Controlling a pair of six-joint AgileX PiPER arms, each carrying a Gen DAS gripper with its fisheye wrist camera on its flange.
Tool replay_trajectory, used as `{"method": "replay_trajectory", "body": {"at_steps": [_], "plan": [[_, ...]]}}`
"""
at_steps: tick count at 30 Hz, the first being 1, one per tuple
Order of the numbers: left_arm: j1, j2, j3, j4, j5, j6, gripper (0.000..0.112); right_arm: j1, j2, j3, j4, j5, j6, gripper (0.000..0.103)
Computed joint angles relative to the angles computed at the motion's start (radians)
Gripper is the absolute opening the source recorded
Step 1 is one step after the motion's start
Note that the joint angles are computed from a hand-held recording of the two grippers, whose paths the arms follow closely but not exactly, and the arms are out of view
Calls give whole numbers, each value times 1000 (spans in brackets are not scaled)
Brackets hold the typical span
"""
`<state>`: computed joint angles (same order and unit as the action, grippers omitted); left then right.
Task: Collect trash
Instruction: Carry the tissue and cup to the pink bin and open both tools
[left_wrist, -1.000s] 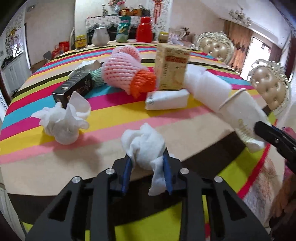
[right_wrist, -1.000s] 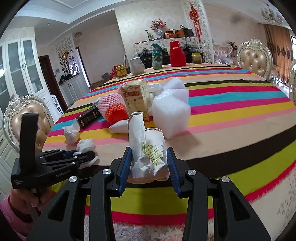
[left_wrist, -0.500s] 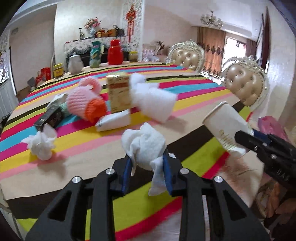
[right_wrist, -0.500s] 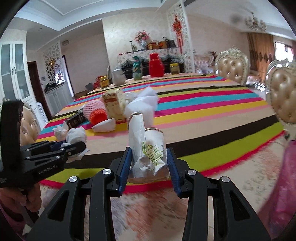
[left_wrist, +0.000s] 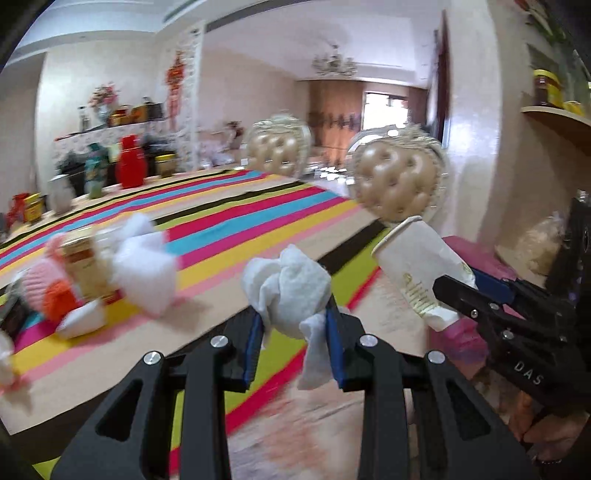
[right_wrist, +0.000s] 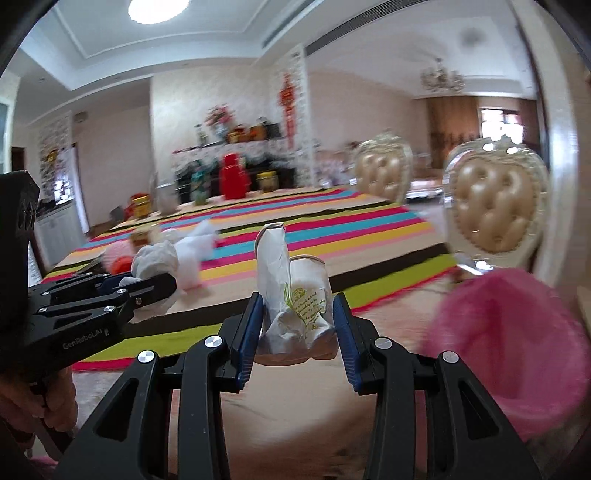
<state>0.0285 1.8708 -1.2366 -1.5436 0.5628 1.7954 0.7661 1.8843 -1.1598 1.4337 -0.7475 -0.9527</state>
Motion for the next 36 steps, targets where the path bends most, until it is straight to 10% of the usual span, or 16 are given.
{"method": "replay_trajectory", "body": {"at_steps": [9,17,23,27,36], "plan": [[-203,76,-124,23,42,-52,33,-75,-161,268,34,-165,102,39],[-387,192,-298,65,55,-77,34,-251,-228,425,-36,-116,239,39],[-475,362,-576,308,119,-376,38,-423,-237,495,-247,-6,460,40],[-490,480,-769,437,174,-575,77,-506,-226,499,-373,51,566,52],[-393,273,-394,94,-31,-172,99,-342,-251,520,-216,-126,477,85]]}}
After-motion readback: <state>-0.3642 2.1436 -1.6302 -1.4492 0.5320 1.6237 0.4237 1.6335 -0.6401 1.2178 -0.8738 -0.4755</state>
